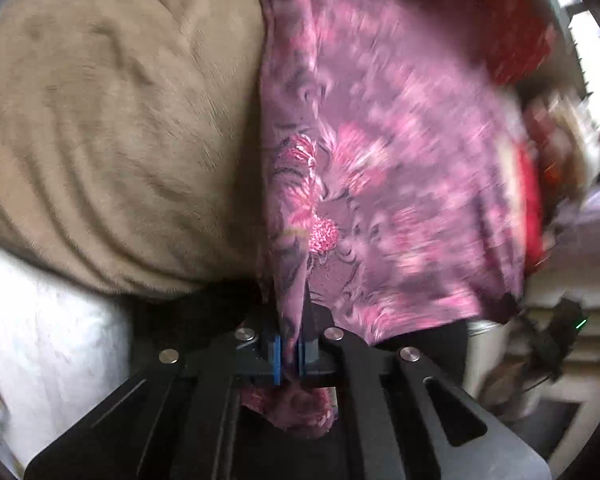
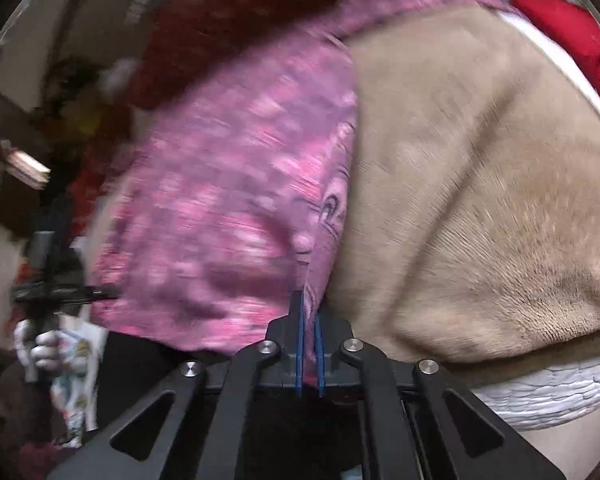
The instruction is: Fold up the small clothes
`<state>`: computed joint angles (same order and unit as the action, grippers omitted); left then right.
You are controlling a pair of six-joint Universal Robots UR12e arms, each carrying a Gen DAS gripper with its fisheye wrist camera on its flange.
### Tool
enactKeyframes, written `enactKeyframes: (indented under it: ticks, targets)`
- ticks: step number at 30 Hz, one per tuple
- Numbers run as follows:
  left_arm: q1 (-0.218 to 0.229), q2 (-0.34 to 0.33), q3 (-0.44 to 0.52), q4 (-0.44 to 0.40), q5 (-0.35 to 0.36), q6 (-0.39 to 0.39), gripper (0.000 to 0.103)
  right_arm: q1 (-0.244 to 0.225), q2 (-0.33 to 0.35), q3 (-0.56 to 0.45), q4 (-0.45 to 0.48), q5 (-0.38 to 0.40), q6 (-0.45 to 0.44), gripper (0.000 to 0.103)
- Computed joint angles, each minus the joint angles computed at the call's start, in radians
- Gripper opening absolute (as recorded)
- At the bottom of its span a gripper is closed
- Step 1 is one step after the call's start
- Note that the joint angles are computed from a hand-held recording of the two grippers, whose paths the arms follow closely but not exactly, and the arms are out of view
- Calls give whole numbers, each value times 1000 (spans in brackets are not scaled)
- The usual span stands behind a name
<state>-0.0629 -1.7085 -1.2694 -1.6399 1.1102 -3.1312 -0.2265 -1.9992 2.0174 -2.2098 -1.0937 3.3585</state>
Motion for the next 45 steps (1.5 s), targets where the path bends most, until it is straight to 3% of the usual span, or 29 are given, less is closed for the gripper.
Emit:
enactKeyframes:
  ticks: [3,5,10,12,14,18,22,25,28,30,33,35,38,39,42,45]
  targets:
    - [29,33,-16,36,-8,-22,3,-32,-50,12,-62,55,32,4]
    - [37,34,-22,20,7,-24,4,-49,-65,21,-54,67,46,4]
    - [36,16,-45,-65,59,-27,7,-49,-44,41,102,-19,57,4]
    - [46,22,-46,-68,47,-17,9,-42,-27,26,198,-69,47,4]
    - [53,37,-40,-24,56,-2,9,-42,-23,9,202,-113,53,10]
    - [10,13,26,151,150,14,12,-42,3,-34,65,-128,35,12]
    - [-49,-68,111,231,193,0,37,17,115,-114,-76,-160,11,32]
    - [-99,-136,172,241,258,-13,37,70,206,-158,-136,-216,-9,32]
    - [-154,-210,218,234,337,-49,37,108,289,-188,-96,-284,-43,31]
    - [-179,-252,248,191,393,-60,37,105,326,-204,-29,-270,-60,32]
    - [-190,-257,238,211,414,-44,41,33,311,-196,-89,-141,-42,28]
    - [-192,-262,249,205,413,-13,42,-49,298,-186,-188,-105,44,37]
    - [-186,-280,291,178,367,4,42,-187,300,-170,-306,-101,256,63]
    - [-185,-288,308,182,351,4,42,-248,309,-161,-345,-91,359,63]
    - [-186,-320,359,188,325,-6,44,-346,342,-143,-426,-94,580,63]
    - [-197,-377,442,162,310,-15,44,-398,400,-133,-532,-33,765,64]
